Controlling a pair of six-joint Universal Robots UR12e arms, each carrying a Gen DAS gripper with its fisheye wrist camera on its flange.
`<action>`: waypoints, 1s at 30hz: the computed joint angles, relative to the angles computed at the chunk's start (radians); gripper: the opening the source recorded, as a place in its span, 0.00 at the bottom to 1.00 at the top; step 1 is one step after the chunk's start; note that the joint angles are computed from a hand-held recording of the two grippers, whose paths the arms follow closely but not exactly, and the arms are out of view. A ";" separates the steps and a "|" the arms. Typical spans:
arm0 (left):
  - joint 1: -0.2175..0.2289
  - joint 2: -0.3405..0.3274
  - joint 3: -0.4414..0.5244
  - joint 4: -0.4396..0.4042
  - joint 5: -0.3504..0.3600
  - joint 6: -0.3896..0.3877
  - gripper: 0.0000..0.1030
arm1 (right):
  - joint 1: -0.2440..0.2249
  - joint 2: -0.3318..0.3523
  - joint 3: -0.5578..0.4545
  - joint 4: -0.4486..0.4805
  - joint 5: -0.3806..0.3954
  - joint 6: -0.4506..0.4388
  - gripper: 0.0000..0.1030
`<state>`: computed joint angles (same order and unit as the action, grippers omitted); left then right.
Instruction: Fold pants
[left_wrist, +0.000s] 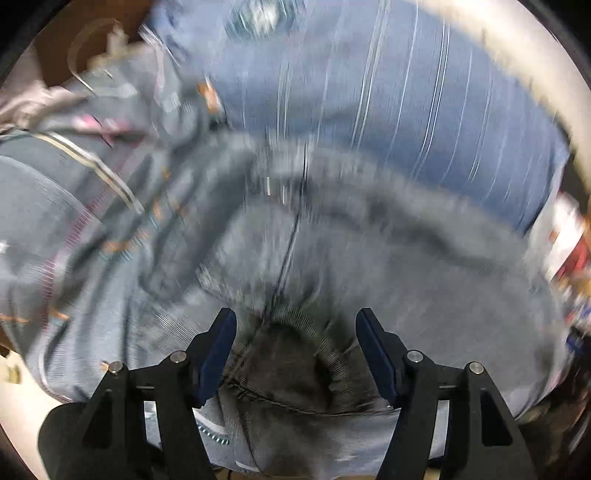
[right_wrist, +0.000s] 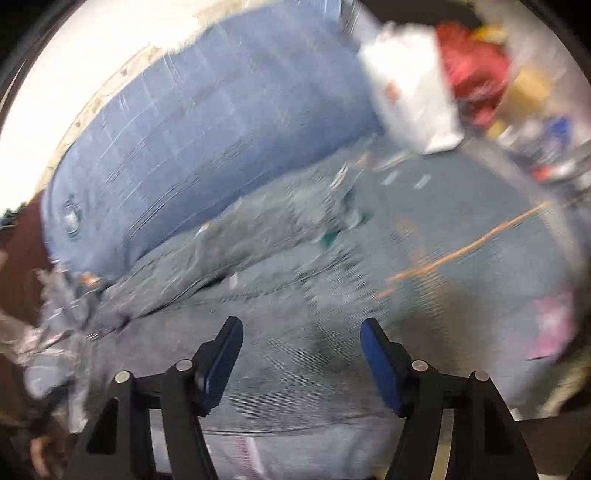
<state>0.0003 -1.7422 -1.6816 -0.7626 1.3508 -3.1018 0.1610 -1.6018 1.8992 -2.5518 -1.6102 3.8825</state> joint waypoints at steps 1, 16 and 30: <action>-0.011 -0.029 0.018 -0.068 0.044 0.027 0.67 | -0.026 0.019 0.003 0.047 0.083 0.011 0.71; 0.040 -0.268 0.448 -0.236 -0.126 -0.006 0.71 | -0.141 0.229 -0.330 0.214 0.140 -0.106 0.69; 0.017 -0.549 0.844 -0.533 -0.146 -0.001 0.53 | -0.167 0.457 -0.578 0.490 0.067 -0.268 0.48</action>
